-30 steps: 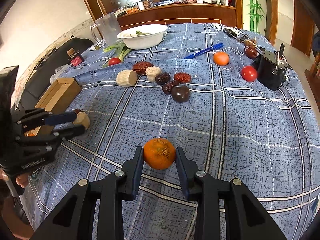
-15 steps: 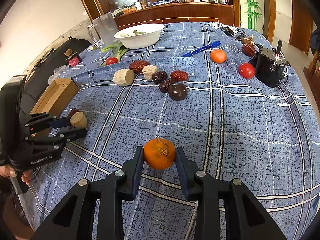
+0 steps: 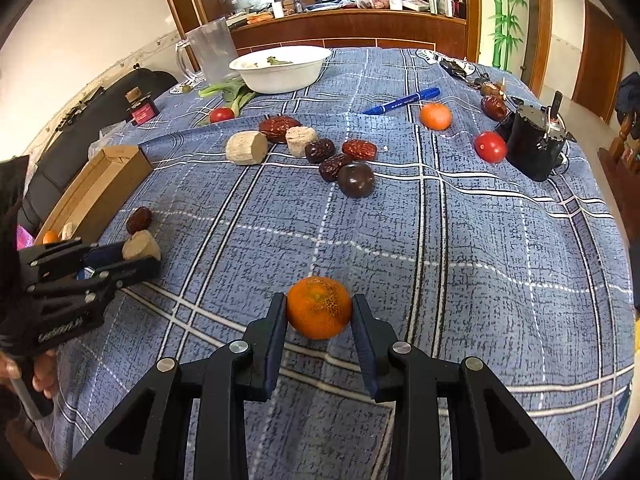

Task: Organize fruits
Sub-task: 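Carry the cake in the left gripper over the tray while the right gripper carries the orange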

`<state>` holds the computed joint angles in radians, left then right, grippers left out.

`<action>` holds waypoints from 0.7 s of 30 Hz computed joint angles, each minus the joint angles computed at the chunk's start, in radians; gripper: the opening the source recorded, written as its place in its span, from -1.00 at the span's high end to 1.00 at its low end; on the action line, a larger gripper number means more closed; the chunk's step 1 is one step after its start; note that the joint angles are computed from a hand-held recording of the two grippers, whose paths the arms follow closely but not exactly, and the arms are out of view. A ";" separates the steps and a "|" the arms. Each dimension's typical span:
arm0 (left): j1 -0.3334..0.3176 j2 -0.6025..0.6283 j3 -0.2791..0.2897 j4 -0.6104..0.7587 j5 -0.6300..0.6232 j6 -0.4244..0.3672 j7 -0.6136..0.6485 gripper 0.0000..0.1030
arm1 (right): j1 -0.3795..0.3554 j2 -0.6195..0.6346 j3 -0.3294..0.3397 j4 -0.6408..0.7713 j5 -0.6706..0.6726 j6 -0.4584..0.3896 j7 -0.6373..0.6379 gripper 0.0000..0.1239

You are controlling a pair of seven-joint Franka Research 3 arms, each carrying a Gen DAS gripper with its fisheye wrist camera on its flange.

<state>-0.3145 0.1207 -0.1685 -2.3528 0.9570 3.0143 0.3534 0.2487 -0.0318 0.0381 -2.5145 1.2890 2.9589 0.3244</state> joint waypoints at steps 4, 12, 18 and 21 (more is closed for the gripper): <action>-0.017 -0.052 -0.008 -0.047 0.055 -0.031 -0.110 0.43 | 0.017 -0.031 0.008 -0.036 0.007 0.035 0.005 0.44; 0.022 -0.121 -0.053 -0.137 0.101 0.006 -0.229 0.43 | 0.074 -0.088 0.021 -0.120 0.001 0.117 0.082 0.44; 0.080 -0.212 -0.078 -0.202 0.145 0.056 -0.271 0.43 | 0.129 -0.129 0.017 -0.163 -0.105 0.154 0.223 0.44; 0.120 -0.266 -0.099 -0.236 0.143 0.076 -0.268 0.43 | 0.163 -0.140 0.013 -0.167 -0.154 0.167 0.282 0.44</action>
<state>-0.1950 -0.1450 -0.2671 -2.5888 1.0997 3.0899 0.0854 0.4117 -0.1713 0.0508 -2.6817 1.1353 3.1260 0.6068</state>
